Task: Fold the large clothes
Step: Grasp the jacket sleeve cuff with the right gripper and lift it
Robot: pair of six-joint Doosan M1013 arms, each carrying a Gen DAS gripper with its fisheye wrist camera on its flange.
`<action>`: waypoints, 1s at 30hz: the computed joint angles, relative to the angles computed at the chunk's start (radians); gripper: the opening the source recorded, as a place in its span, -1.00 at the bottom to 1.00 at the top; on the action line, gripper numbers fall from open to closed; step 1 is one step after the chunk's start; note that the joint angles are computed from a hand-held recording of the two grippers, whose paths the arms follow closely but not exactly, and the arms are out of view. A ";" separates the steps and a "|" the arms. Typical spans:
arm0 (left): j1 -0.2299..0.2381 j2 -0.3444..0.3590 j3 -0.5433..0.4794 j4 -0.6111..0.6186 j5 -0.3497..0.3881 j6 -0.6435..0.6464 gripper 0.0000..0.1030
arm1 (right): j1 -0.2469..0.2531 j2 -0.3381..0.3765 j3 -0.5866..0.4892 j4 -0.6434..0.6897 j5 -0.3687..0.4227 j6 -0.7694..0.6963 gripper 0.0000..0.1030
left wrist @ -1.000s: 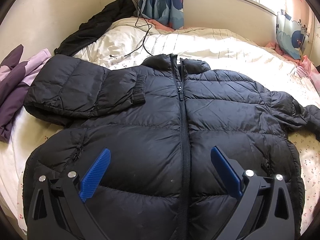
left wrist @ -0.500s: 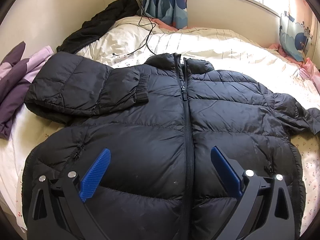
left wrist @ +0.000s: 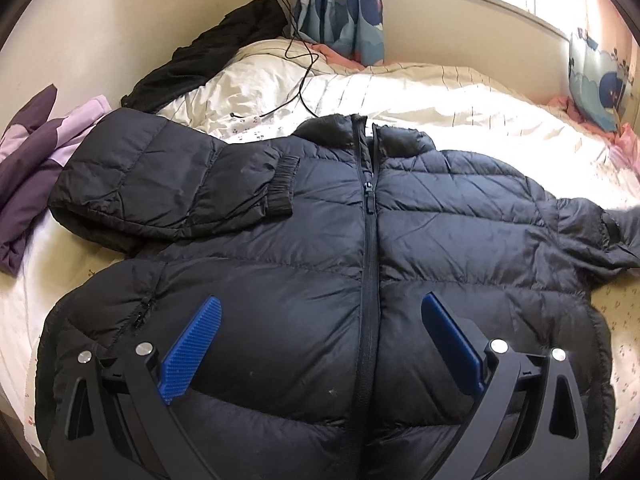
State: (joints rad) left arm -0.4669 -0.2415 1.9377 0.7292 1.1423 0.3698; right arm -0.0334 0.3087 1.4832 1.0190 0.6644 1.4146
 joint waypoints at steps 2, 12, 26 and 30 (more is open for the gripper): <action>-0.001 0.000 0.001 0.001 0.004 0.004 0.87 | -0.028 0.014 0.041 0.102 0.015 0.031 0.46; -0.003 -0.007 0.006 0.016 0.012 -0.015 0.87 | -0.018 0.011 -0.006 0.023 -0.124 0.023 -0.85; 0.058 -0.069 0.024 -0.027 0.034 0.004 0.87 | 0.255 -0.029 -0.232 -0.229 -0.168 -0.104 -0.87; 0.100 -0.104 0.035 -0.039 0.037 0.008 0.87 | 0.369 0.003 -0.309 -0.228 -0.131 -0.162 -0.87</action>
